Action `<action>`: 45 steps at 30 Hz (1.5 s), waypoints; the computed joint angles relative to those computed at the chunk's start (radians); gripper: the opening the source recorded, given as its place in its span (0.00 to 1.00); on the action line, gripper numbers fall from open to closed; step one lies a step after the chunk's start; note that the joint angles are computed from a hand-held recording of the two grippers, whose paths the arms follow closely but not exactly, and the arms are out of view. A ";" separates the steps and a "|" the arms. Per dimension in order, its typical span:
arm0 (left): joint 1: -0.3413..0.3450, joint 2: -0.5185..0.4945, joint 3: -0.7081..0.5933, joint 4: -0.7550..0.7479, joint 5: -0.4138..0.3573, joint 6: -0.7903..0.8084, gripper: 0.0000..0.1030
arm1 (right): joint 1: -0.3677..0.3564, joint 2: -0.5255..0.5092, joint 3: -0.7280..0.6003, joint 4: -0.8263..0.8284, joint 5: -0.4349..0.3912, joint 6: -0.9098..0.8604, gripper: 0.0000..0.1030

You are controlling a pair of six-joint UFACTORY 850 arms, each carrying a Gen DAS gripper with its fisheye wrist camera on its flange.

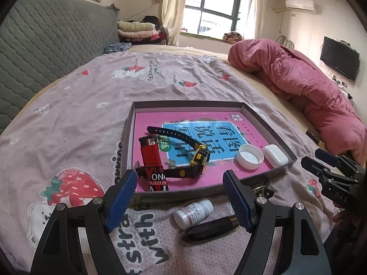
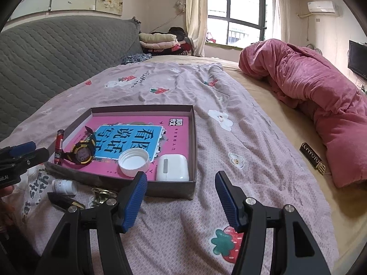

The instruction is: Organize rigid objects

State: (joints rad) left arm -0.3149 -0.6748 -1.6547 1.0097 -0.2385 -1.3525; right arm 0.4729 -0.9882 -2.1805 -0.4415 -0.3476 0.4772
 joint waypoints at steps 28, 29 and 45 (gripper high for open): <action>-0.029 0.010 0.020 -0.561 -0.057 0.584 0.76 | 0.007 0.057 0.076 0.145 0.001 -0.144 0.59; -0.028 0.008 0.018 -0.581 -0.061 0.594 0.76 | 0.008 0.058 0.077 0.145 0.003 -0.145 0.59; -0.026 -0.029 -0.027 -0.800 -0.104 0.748 0.76 | 0.014 0.036 0.048 0.228 -0.029 -0.237 0.59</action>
State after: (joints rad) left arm -0.3406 -0.7034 -1.6820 0.2093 -0.3430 -0.6045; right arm 0.4866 -0.9524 -2.1321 -0.2136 -0.3769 0.2397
